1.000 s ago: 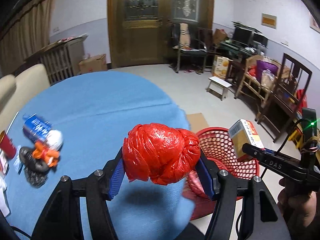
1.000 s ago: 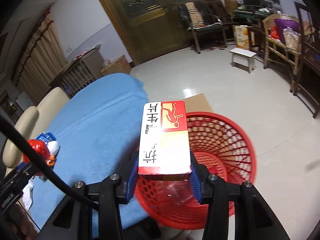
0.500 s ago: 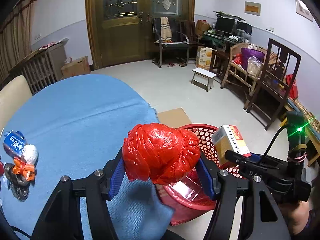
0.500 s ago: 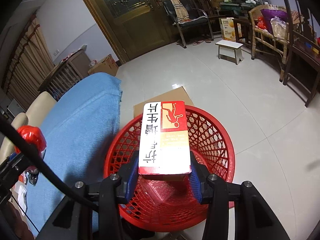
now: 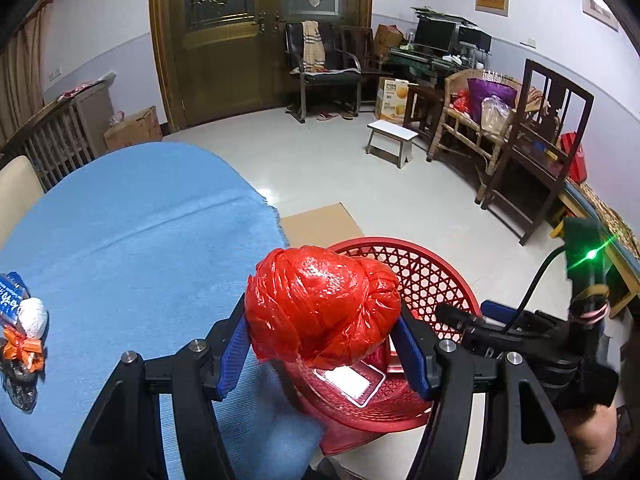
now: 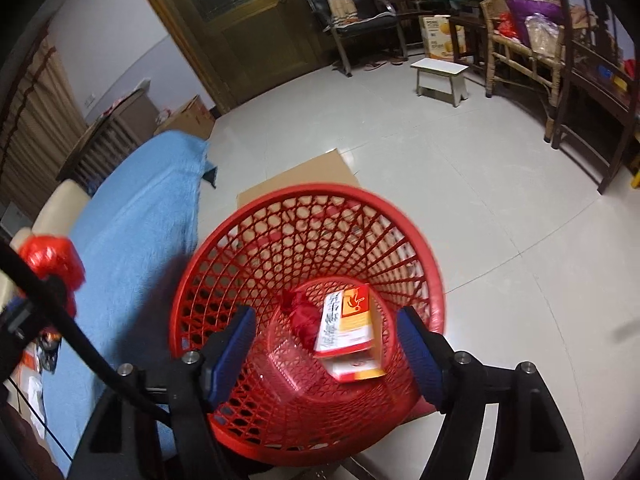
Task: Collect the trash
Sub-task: 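Carry the box and red bag over the basket and open both tools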
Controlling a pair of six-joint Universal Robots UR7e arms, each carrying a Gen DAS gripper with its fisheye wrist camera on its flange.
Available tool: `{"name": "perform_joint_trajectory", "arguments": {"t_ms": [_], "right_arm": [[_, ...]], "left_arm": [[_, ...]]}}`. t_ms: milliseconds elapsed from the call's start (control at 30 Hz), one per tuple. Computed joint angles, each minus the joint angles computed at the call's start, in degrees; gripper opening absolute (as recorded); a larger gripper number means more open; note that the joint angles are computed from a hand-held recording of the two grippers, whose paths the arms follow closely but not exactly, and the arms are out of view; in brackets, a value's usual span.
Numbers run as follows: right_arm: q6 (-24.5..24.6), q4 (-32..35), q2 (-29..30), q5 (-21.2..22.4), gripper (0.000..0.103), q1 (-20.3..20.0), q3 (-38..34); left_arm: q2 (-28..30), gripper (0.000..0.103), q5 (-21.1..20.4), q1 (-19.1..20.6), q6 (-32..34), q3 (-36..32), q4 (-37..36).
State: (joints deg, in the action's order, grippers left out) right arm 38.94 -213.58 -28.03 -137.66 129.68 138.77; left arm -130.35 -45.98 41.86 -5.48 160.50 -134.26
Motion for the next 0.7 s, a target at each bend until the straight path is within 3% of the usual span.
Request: {"name": "perform_joint_trajectory", "arguments": {"t_ms": [233,300,400,567,700], "right_arm": [[1.98,-3.55,-2.31,-3.7,0.076,0.8,2.15],[1.98,-3.92,-3.1,-4.31,0.076,0.88,2.46],[2.27,-3.32,-4.21,-5.12,0.076,1.4,2.63],[2.37,-1.21,-4.66,-5.31,0.076,2.33,1.77],[1.79,0.85,-4.12,-4.58,0.076,3.16,-0.02]], "left_arm": [[7.64,0.07,-2.49,1.2,0.97,0.23,-7.33],[11.77,0.082,-3.43,2.35,1.34,-0.38,-9.92],[15.72,0.084,-3.61,3.81,1.5,-1.31,-10.96],[11.56,0.085,-4.99,7.05,2.26,-2.53,-9.01],[3.76,0.085,-4.47,10.51,3.82,-3.87,-4.93]]}}
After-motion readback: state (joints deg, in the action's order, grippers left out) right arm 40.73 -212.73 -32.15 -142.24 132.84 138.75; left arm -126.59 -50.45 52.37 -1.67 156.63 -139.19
